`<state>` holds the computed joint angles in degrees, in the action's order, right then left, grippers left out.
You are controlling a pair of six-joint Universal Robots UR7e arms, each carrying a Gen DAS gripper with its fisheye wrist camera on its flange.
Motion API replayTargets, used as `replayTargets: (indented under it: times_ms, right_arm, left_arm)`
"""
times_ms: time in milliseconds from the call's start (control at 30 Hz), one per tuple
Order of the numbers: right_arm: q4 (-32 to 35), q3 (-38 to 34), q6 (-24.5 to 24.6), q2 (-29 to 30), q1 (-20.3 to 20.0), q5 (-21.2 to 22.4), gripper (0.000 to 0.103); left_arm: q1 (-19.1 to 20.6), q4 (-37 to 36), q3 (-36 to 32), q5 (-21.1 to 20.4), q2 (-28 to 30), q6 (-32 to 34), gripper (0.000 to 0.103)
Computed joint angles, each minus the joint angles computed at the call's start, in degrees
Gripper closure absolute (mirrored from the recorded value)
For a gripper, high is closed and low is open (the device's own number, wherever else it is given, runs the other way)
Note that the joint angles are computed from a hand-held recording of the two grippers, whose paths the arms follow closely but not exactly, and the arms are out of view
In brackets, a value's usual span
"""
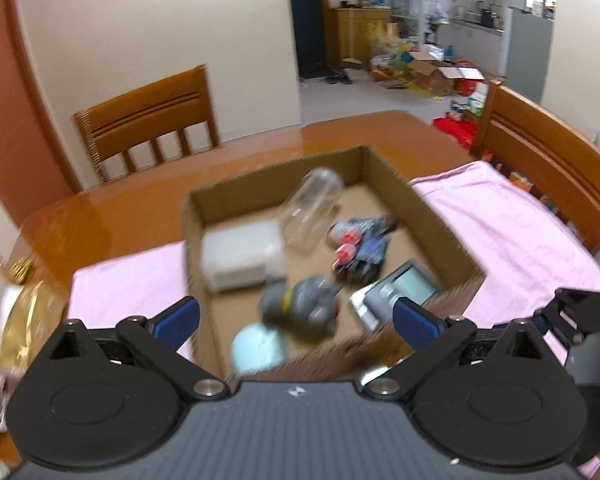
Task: Organize rigid objects
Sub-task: 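Move the left tool to the red toy car while the right tool approaches the capsule jar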
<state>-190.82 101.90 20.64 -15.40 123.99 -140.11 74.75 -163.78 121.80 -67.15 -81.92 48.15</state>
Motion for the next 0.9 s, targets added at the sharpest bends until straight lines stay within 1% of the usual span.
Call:
replayTargets:
  times_ms: [100,200,267,367,500,567,600,633,700,733,800,900]
  right_arm:
    - [0.0,-1.42,0.31,1.51,-0.33,0.21,0.0]
    - [0.89,-1.72,1.53,2.02,-0.27,-0.16,0.0]
    - [1.18,-0.96,2.7,1.74,-0.07,-0.1,0.0]
    - [3.04,0.06,4.51,1.15,0.76,-1.16,0.0]
    - [6.21,1.73,8.72,0.17,1.57,-2.39,0.0]
    - [11.52,1.95,12.29,-0.2,1.91,-4.09,0.0]
    - [12.83,2.26,13.56,-0.26,1.99,-4.55,0.0]
    - [12.71,2.87,14.19,-0.4,2.05,-4.27,0.0]
    - [10.14,4.6,14.55,-0.75,1.95,-2.5,0.0]
    - [9.63,5.19,15.17,-0.83,2.11,-2.28,0.0]
    - [10.24,5.84,16.53,-0.96,2.49,-2.72,0.0]
    - [9.1,7.0,17.83,-1.27,2.8,-2.53,0.0]
  left_arm:
    - [1.72,-4.2,1.96,0.79,-0.78,2.41,0.001]
    - [3.22,-3.67,2.41,1.29,-1.53,2.87,0.001]
    - [4.09,-2.3,2.42,1.12,-2.01,2.34,0.001]
    - [4.87,-0.47,2.83,0.44,-2.74,2.02,0.001]
    - [5.22,1.01,3.97,-0.89,-3.88,3.18,0.001]
    - [5.24,1.91,4.35,-1.35,-4.17,3.92,0.001]
    - [5.37,3.29,4.31,-2.1,-4.4,4.39,0.001]
    - [5.54,4.52,4.21,-2.86,-4.66,4.93,0.001]
    - [5.92,5.74,4.22,-4.33,-4.7,6.04,0.001]
    - [6.19,5.73,4.17,-4.93,-4.32,6.85,0.001]
    - [6.08,3.73,4.53,-4.15,-3.19,7.39,0.001]
    - [6.26,-0.2,4.56,-2.55,-0.97,9.12,0.001]
